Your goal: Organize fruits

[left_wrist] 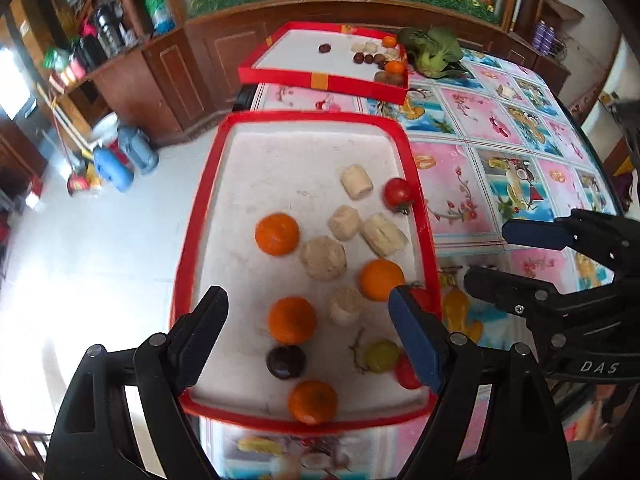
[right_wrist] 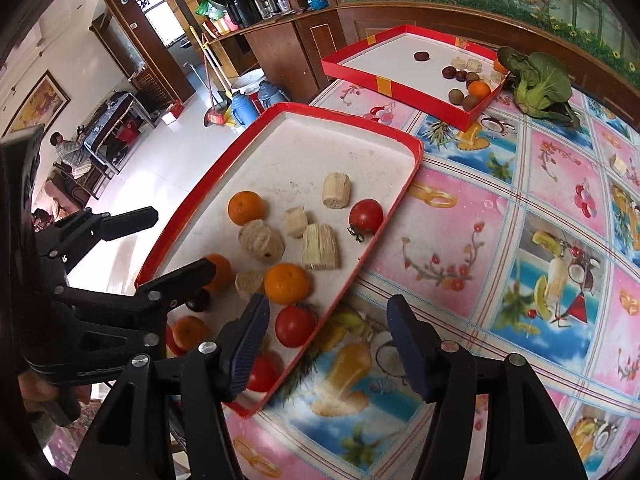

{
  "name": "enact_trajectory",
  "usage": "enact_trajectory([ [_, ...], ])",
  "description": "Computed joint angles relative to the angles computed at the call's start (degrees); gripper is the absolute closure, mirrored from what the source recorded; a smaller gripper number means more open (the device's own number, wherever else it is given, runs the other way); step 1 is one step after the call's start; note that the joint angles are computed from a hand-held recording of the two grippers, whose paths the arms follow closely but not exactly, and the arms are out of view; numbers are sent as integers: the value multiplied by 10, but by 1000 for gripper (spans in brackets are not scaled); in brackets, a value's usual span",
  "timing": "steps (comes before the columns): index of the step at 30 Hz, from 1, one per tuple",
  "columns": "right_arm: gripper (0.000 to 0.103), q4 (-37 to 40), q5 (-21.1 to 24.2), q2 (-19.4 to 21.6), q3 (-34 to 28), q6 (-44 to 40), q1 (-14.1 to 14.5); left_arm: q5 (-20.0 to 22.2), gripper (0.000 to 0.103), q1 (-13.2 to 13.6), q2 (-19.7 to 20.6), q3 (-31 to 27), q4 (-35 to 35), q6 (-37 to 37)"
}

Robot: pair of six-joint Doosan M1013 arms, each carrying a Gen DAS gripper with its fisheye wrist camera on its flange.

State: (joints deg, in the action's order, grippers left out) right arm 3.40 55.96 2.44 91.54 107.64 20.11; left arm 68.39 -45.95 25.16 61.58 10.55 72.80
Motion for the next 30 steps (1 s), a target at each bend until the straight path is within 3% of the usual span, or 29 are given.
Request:
enact_trajectory([
  [4, 35, -16, -10, -15, 13, 7, 5, 9, 20, 2, -7, 12, -20, -19],
  [9, 25, -33, -20, -29, 23, 6, 13, -2, 20, 1, -21, 35, -30, -37],
  [11, 16, -36, -18, -30, 23, 1, 16, -2, 20, -2, -23, 40, -25, -44],
  [17, 14, -57, -9, -32, 21, -4, 29, 0, 20, 0, -25, 46, -62, -38],
  [30, 13, -52, -9, -34, 21, -11, 32, 1, 20, 0, -32, 51, -55, -52],
])
